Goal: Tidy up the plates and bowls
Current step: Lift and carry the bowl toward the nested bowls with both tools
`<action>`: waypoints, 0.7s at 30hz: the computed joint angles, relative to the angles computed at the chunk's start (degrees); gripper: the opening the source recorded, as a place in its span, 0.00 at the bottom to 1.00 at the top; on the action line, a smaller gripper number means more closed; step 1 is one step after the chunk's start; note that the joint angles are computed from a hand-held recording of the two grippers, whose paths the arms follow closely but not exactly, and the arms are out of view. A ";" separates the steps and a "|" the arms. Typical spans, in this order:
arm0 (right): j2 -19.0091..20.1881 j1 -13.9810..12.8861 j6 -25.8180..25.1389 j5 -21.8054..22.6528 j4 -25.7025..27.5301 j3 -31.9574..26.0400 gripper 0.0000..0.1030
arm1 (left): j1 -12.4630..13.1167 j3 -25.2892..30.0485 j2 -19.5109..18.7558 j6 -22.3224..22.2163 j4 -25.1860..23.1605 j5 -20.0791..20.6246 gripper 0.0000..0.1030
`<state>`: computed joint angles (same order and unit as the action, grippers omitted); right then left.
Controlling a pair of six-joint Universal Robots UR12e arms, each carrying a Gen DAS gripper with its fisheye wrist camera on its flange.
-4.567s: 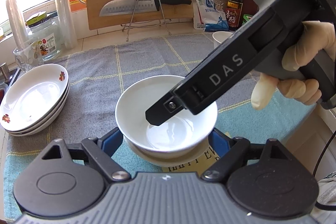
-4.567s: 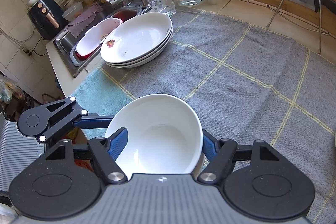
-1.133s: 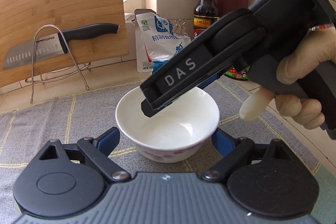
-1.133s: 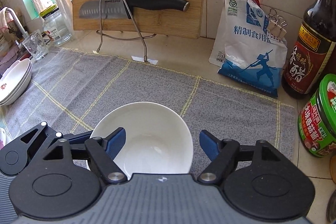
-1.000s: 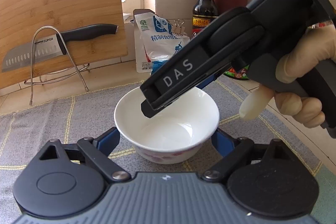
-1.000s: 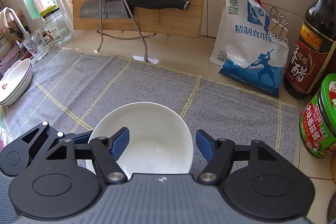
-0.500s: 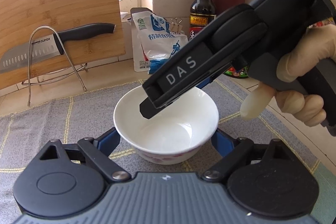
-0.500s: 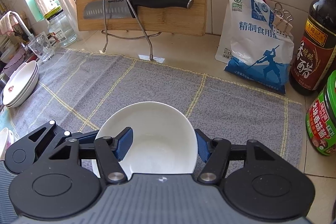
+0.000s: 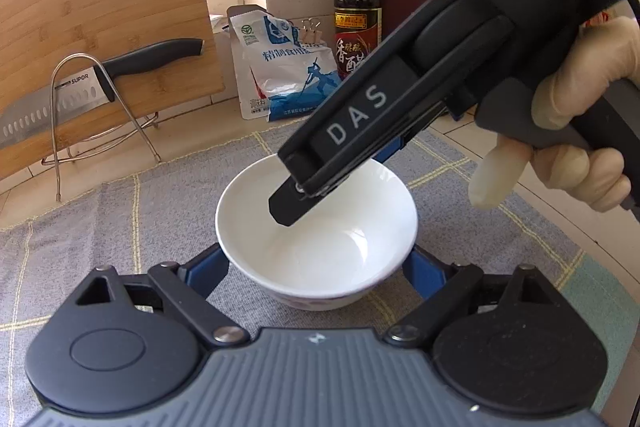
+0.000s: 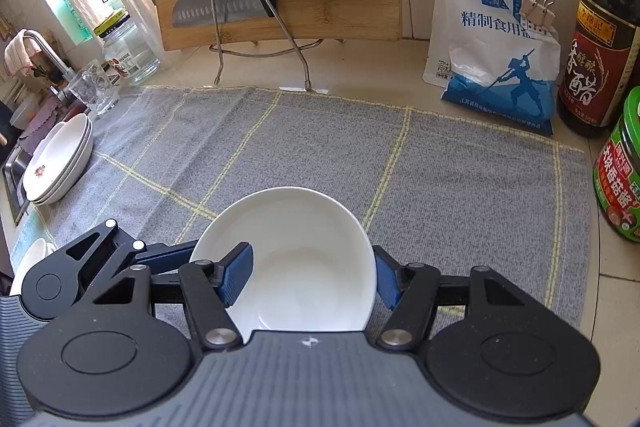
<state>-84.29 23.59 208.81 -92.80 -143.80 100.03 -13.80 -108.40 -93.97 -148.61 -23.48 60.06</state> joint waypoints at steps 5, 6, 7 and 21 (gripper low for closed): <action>-0.17 1.30 2.36 -0.81 0.34 -0.39 0.68 | 1.03 -0.84 1.60 2.49 -1.18 -0.99 0.90; -0.18 1.69 2.54 -1.21 0.60 -0.60 0.68 | 1.33 -1.06 1.98 3.05 -1.36 -1.37 0.90; -0.21 2.03 2.74 -1.49 0.48 -0.68 0.68 | 1.57 -1.19 2.27 3.42 -1.45 -1.63 0.90; -0.02 6.50 6.28 -4.56 2.58 -4.04 0.69 | 6.17 -2.15 7.44 8.00 -8.41 -6.80 0.90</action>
